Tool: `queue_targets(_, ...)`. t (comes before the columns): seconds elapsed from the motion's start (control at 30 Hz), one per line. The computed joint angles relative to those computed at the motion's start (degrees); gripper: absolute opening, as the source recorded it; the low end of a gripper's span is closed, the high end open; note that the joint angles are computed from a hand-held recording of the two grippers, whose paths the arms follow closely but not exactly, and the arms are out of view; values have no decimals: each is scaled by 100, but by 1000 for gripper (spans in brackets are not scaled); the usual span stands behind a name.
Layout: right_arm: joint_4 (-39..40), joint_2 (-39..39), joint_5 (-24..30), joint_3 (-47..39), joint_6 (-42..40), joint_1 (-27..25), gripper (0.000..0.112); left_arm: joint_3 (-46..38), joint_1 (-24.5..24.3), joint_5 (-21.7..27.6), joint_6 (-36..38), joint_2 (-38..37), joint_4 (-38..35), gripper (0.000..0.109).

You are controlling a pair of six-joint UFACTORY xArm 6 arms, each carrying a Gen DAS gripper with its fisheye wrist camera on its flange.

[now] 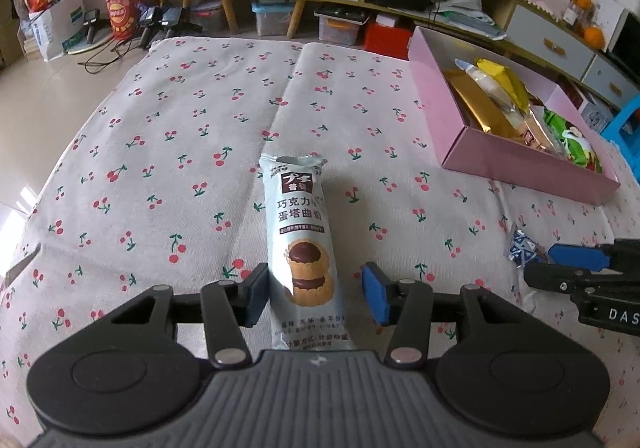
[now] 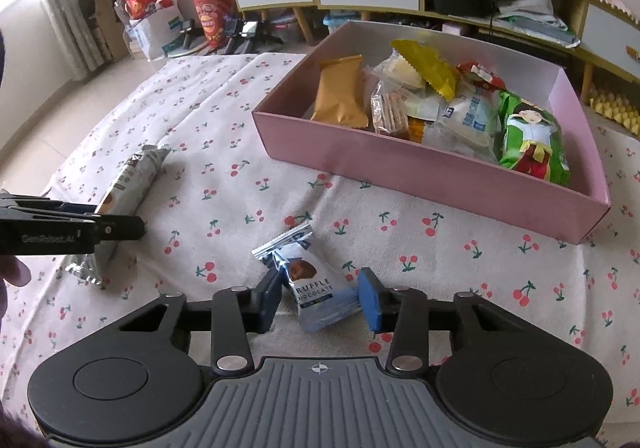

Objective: Organize snacks
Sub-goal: 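Grasp the cookie tube packet with the left tool while the right tool grasps the truffle chocolate packet, then carry the cookie tube and truffle packet over the pink box with both tools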

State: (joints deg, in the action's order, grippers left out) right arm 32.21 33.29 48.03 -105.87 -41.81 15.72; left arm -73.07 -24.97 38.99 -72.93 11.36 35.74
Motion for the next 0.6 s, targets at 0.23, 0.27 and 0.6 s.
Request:
queue_targets(0.23, 101, 211, 637, -486, 437, -109, 35, 116, 71, -120, -234, -117, -60, 31)
queue_targets(0.27, 102, 242, 715, -554, 523, -123, 35, 133, 81, -153, -249, -132, -97, 30)
queue_targets(0.6, 312, 255, 982, -776, 853, -215, 35, 129, 109, -343, -388, -158, -80, 28)
